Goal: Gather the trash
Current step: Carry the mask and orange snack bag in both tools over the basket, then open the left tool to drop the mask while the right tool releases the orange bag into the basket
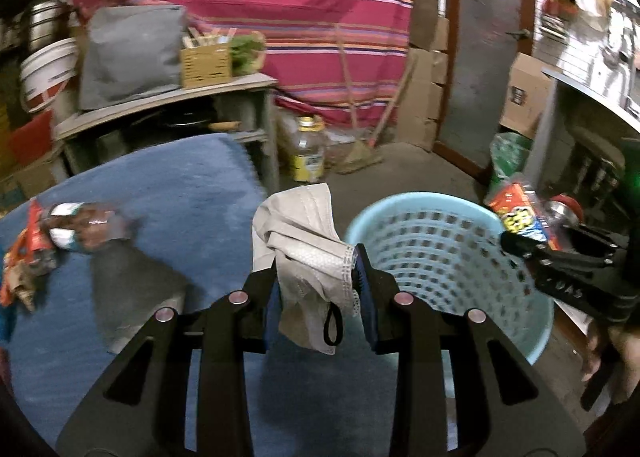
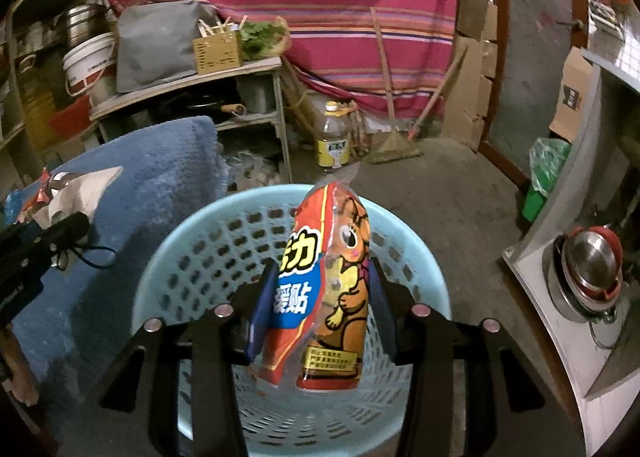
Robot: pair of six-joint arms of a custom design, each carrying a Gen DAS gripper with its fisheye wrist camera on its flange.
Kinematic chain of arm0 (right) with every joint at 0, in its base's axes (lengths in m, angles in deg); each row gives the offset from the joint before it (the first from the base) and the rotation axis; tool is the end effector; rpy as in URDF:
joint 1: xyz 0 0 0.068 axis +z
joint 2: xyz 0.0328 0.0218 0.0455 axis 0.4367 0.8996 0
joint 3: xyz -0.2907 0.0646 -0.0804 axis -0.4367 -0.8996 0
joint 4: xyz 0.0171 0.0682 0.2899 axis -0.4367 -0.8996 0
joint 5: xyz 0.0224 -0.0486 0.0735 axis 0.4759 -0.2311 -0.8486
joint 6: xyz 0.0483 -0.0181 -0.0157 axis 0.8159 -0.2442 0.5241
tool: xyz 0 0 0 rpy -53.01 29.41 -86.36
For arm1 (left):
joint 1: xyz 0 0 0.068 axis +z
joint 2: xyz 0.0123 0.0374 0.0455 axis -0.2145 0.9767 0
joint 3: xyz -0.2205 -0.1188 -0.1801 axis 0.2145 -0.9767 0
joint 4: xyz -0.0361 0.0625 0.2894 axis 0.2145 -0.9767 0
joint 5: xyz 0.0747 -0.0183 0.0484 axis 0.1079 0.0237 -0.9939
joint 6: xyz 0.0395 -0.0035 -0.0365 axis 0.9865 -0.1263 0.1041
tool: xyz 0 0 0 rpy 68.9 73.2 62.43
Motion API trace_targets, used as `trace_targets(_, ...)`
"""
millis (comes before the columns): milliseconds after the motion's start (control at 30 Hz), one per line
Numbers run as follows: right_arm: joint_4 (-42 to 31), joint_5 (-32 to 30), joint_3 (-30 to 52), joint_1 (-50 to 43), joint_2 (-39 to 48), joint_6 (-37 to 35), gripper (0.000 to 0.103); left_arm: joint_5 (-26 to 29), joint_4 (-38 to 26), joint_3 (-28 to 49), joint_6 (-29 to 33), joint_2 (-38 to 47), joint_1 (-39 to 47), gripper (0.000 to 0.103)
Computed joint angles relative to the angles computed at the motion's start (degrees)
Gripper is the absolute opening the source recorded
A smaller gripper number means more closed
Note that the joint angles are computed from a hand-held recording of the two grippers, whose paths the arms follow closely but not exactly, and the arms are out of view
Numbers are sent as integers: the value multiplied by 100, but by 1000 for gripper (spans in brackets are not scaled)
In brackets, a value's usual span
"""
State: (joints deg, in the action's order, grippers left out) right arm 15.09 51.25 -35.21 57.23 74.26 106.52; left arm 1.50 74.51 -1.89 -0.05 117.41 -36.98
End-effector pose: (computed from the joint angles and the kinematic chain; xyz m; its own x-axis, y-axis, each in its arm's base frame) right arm 0.1736 0.0770 0.1990 -0.5055 0.4023 -0.7633 0.5736 0.8175 0.0511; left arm 0.2839 -0.1439 0.2210 -0.3987 0.4229 -0.8137 0.7589 0.6503 -0.0339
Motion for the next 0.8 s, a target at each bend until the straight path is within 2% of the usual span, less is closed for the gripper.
trace_targets(200,-104,-121,-324,-188,-456,4,45,-272,112,27,-216,231,-716,32)
trace_targets(400,-149,-212,-520,-389,-800,-56,45,-297,35,258,-367,551,-972,43)
trace_targets(467,-174,-217,-541,-398,-823,-35,45,-216,0,261,-353,522,-939,50)
trace_targets(533,-151,-256,-553,-431,-818,-48,45,-253,15,224,-375,458,-920,67)
trace_targets(800,265,-469,-462,-519,-409,-219,45,-467,243,-68,-291,76,-577,85)
